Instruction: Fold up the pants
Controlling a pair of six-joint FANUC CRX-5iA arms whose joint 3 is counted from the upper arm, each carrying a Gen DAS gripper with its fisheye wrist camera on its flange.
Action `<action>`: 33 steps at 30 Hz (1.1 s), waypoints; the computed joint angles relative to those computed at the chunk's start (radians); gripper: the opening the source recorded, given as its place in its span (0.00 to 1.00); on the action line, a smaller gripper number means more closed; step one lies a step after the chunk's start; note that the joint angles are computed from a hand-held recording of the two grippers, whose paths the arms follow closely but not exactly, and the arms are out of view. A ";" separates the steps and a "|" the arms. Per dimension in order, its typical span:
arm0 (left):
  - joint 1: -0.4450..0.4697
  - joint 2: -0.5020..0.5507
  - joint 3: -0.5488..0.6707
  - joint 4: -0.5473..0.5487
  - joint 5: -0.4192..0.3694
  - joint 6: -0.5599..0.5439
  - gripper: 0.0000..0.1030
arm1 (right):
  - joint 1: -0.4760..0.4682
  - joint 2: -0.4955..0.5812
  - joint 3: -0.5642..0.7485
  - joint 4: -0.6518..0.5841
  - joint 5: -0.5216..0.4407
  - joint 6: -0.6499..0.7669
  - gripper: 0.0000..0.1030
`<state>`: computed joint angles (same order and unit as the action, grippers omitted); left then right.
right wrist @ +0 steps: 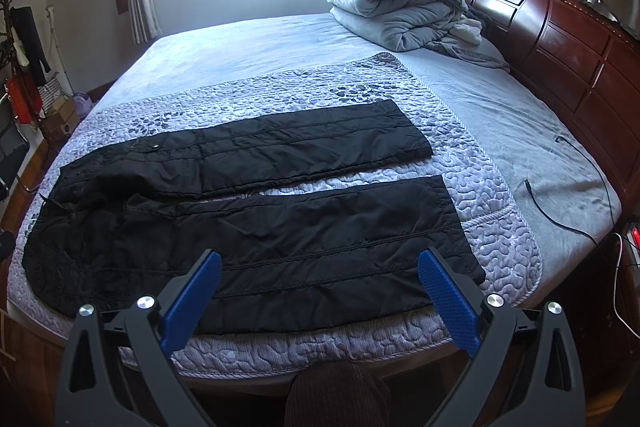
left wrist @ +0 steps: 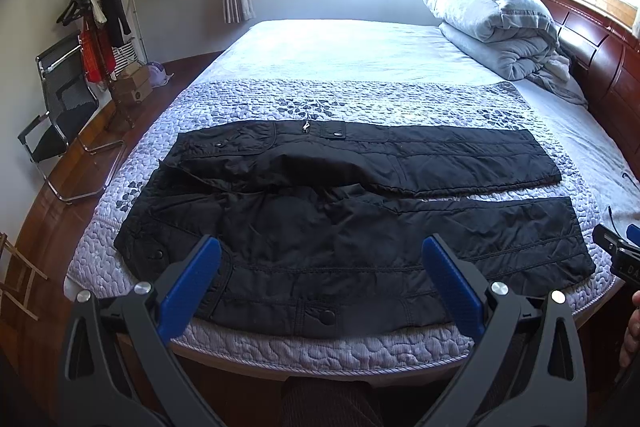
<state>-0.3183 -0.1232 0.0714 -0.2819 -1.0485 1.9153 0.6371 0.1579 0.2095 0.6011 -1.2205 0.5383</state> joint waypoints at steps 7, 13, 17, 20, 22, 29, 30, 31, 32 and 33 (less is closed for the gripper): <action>-0.001 0.012 0.015 0.003 -0.005 -0.007 0.98 | -0.010 0.006 0.004 -0.008 0.003 0.008 0.97; -0.001 0.017 0.020 0.001 -0.005 -0.008 0.98 | -0.013 0.010 0.007 -0.005 0.003 0.012 0.97; 0.003 0.030 0.028 0.002 -0.006 -0.012 0.98 | -0.027 0.016 0.010 0.001 0.007 0.018 0.97; 0.003 0.040 0.035 0.003 -0.006 -0.012 0.98 | -0.039 0.023 0.018 0.004 0.005 0.016 0.97; 0.004 0.047 0.038 0.005 -0.004 -0.012 0.98 | -0.048 0.024 0.018 0.001 0.008 0.016 0.97; 0.004 0.079 0.057 0.007 0.001 -0.021 0.98 | -0.066 0.050 0.043 -0.010 0.001 0.031 0.97; 0.006 0.086 0.060 0.010 0.001 -0.024 0.98 | -0.070 0.053 0.044 -0.011 0.005 0.034 0.97; 0.008 0.092 0.063 0.012 0.000 -0.025 0.98 | -0.074 0.055 0.047 -0.012 0.009 0.038 0.97; 0.011 0.099 0.066 0.017 -0.001 -0.027 0.98 | -0.083 0.058 0.051 -0.018 0.022 0.049 0.97; 0.023 0.106 0.067 0.033 0.001 -0.039 0.98 | -0.095 0.061 0.058 -0.027 0.034 0.064 0.97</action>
<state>-0.2957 -0.0173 0.1383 -0.2493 -1.0478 1.8763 0.5423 0.2190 0.2670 0.5745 -1.1865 0.6022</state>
